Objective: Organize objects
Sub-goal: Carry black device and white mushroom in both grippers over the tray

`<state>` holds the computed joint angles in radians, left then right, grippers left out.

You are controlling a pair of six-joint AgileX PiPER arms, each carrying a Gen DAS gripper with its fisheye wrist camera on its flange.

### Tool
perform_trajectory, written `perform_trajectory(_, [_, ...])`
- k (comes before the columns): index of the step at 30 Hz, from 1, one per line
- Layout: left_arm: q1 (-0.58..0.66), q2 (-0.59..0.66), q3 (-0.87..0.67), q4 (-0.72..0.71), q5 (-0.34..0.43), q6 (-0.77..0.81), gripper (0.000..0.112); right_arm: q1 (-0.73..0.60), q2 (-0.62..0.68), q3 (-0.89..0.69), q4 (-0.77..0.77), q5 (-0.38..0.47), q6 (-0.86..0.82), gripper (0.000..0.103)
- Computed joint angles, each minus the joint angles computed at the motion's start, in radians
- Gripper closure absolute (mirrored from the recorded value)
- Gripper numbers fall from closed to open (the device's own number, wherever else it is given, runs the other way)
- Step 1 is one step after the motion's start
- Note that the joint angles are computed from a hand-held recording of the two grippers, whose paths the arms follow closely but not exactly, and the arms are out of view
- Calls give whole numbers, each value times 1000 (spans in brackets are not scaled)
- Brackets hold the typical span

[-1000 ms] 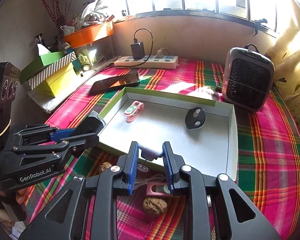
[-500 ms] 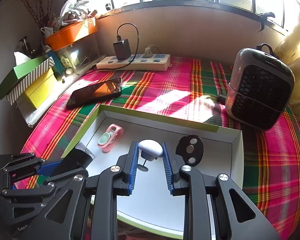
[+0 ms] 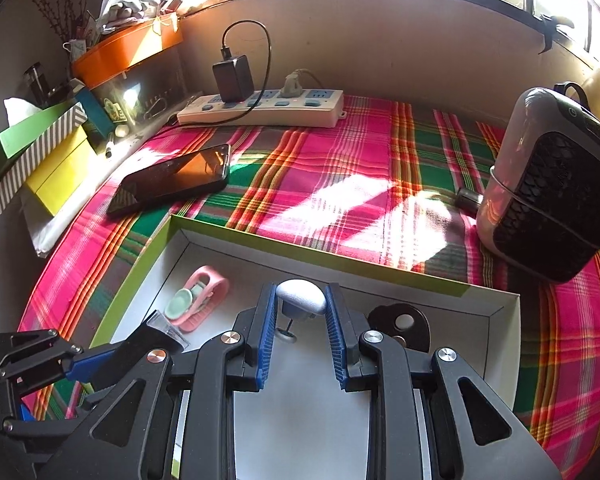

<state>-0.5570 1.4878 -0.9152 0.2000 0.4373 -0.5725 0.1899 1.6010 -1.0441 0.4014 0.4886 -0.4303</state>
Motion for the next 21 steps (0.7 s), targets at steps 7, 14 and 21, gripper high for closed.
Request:
perform_trajectory(7, [14,28,-8,-20,-4,29,91,6,38,-28,-46,2,48,77])
perform_trajectory(14, [16,37,-17,-5,1,27,91,18,53,-43,-90,9,96,77])
perform_trajectory(21, [12,42,-20,9,5,14,91,24,61,-55,-126,19,128,77])
